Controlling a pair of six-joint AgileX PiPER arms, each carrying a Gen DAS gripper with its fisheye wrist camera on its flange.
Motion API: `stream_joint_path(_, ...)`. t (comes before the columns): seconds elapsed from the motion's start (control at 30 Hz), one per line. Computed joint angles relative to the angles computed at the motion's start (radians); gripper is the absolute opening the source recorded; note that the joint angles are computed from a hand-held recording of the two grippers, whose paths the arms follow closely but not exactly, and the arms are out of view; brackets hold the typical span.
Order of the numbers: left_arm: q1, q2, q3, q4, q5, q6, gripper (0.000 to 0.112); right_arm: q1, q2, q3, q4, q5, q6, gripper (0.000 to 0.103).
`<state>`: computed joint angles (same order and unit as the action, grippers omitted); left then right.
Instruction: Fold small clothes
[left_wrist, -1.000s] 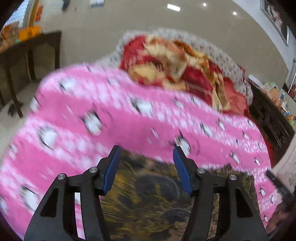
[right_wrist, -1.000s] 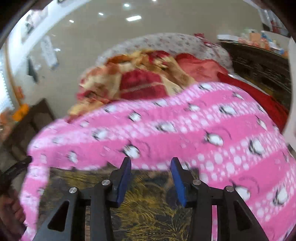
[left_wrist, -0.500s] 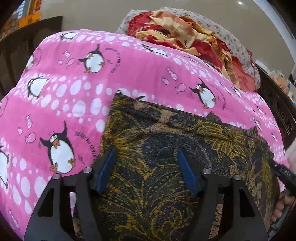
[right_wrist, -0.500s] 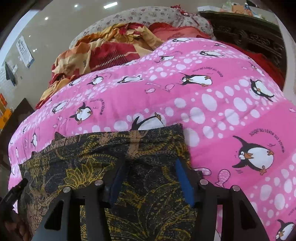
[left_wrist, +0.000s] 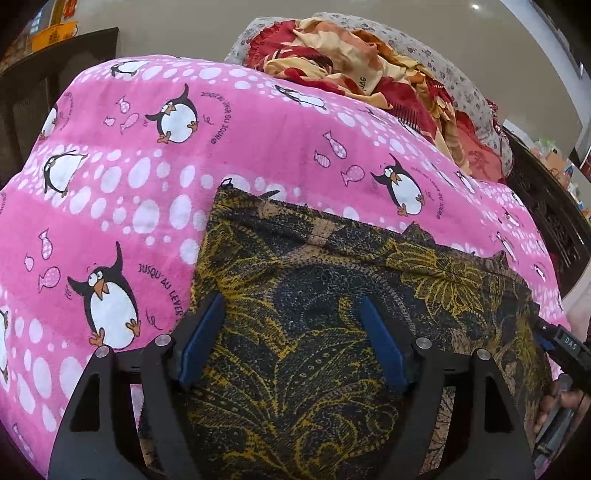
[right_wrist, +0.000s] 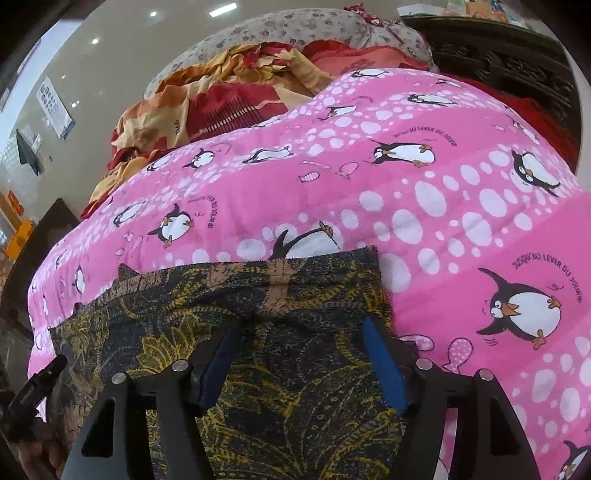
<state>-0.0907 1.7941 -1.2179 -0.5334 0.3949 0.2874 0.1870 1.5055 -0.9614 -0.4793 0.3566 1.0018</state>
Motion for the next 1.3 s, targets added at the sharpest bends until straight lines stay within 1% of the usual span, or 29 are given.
stream_joint_path(0.1, -0.015, 0.013, -0.022, 0.074, 0.005, -0.07, 0.077, 0.002, 0.001, -0.002, 0.0, 0.003, 0.0, 0.068)
stream_joint_path(0.2, -0.024, 0.018, -0.031, 0.111, 0.007, -0.105, 0.078, -0.002, 0.002, -0.004, -0.004, 0.01, -0.004, 0.068)
stream_joint_path(0.23, -0.026, 0.023, -0.04, 0.119, 0.011, -0.113, 0.078, 0.005, 0.002, -0.014, -0.012, 0.032, 0.003, 0.067)
stream_joint_path(0.27, -0.026, 0.024, -0.041, 0.117, 0.012, -0.113, 0.078, 0.031, 0.001, -0.039, -0.059, 0.094, 0.048, 0.065)
stream_joint_path(0.3, -0.025, 0.023, -0.038, 0.107, 0.009, -0.103, 0.078, 0.08, -0.01, -0.066, -0.137, 0.18, 0.133, 0.065)
stream_joint_path(0.33, -0.018, 0.024, -0.034, 0.076, 0.006, -0.072, 0.078, 0.125, -0.023, -0.075, -0.202, 0.227, 0.208, 0.065)
stream_joint_path(0.37, -0.009, 0.025, -0.031, 0.034, 0.006, -0.034, 0.078, 0.19, -0.057, -0.069, -0.282, 0.256, 0.289, 0.067)
stream_joint_path(0.4, -0.004, 0.027, -0.029, 0.006, 0.006, -0.008, 0.078, 0.257, -0.079, -0.063, -0.331, 0.263, 0.33, 0.069)
stream_joint_path(0.43, -0.002, 0.027, -0.027, -0.004, 0.005, 0.001, 0.078, 0.294, -0.081, -0.065, -0.34, 0.265, 0.331, 0.074)
stream_joint_path(0.47, -0.001, 0.026, -0.025, -0.011, 0.004, 0.008, 0.078, 0.35, -0.071, -0.078, -0.321, 0.274, 0.298, 0.077)
stream_joint_path(0.53, 0.0, 0.024, -0.021, -0.018, 0.003, 0.016, 0.078, 0.433, -0.03, -0.104, -0.3, 0.301, 0.25, 0.077)
stream_joint_path(0.57, 0.0, 0.024, -0.021, -0.016, 0.001, 0.015, 0.078, 0.479, -0.005, -0.107, -0.343, 0.314, 0.266, 0.077)
stream_joint_path(0.63, 0.003, 0.023, -0.02, -0.031, 0.004, 0.027, 0.078, 0.529, 0.045, -0.109, -0.433, 0.344, 0.309, 0.077)
stream_joint_path(0.7, 0.014, 0.024, -0.014, -0.087, 0.006, 0.078, 0.078, 0.509, 0.107, -0.089, -0.455, 0.327, 0.329, 0.078)
stream_joint_path(0.73, 0.017, 0.023, -0.012, -0.105, 0.008, 0.094, 0.078, 0.492, 0.122, -0.067, -0.464, 0.294, 0.345, 0.084)
stream_joint_path(0.77, 0.022, 0.024, -0.012, -0.127, 0.011, 0.112, 0.078, 0.451, 0.109, -0.038, -0.435, 0.221, 0.347, 0.086)
stream_joint_path(0.83, 0.024, 0.023, -0.01, -0.141, 0.012, 0.122, 0.078, 0.402, 0.064, 0.018, -0.451, 0.117, 0.403, 0.088)
stream_joint_path(0.87, 0.023, 0.022, -0.01, -0.137, 0.012, 0.117, 0.078, 0.398, 0.067, 0.019, -0.449, 0.109, 0.399, 0.089)
stream_joint_path(0.9, 0.021, 0.022, -0.011, -0.127, 0.012, 0.108, 0.078, 0.406, 0.07, 0.014, -0.453, 0.122, 0.398, 0.09)
stream_joint_path(0.97, 0.017, 0.019, -0.01, -0.103, 0.011, 0.087, 0.078, 0.415, 0.091, -0.017, -0.418, 0.15, 0.342, 0.096)
stream_joint_path(1.0, 0.016, 0.019, -0.013, -0.091, 0.015, 0.076, 0.078, 0.413, 0.096, -0.022, -0.41, 0.149, 0.327, 0.098)
stream_joint_path(1.03, 0.02, 0.019, -0.023, -0.083, 0.035, 0.069, 0.079, 0.41, 0.099, -0.026, -0.397, 0.147, 0.308, 0.1)
stream_joint_path(1.1, 0.061, 0.017, -0.072, -0.109, 0.163, 0.098, 0.078, 0.408, 0.099, -0.029, -0.39, 0.142, 0.302, 0.1)
stream_joint_path(1.13, 0.101, -0.007, -0.073, -0.162, 0.238, 0.137, 0.078, 0.405, 0.1, -0.029, -0.39, 0.137, 0.303, 0.1)
stream_joint_path(1.2, 0.179, -0.096, -0.011, -0.268, 0.324, 0.225, 0.078, 0.41, 0.103, -0.029, -0.399, 0.138, 0.314, 0.1)
stream_joint_path(1.27, 0.291, -0.25, 0.124, -0.363, 0.42, 0.353, 0.078, 0.413, 0.102, -0.027, -0.407, 0.143, 0.322, 0.1)
stream_joint_path(1.3, 0.334, -0.301, 0.173, -0.385, 0.457, 0.393, 0.079, 0.416, 0.099, -0.023, -0.412, 0.145, 0.329, 0.1)
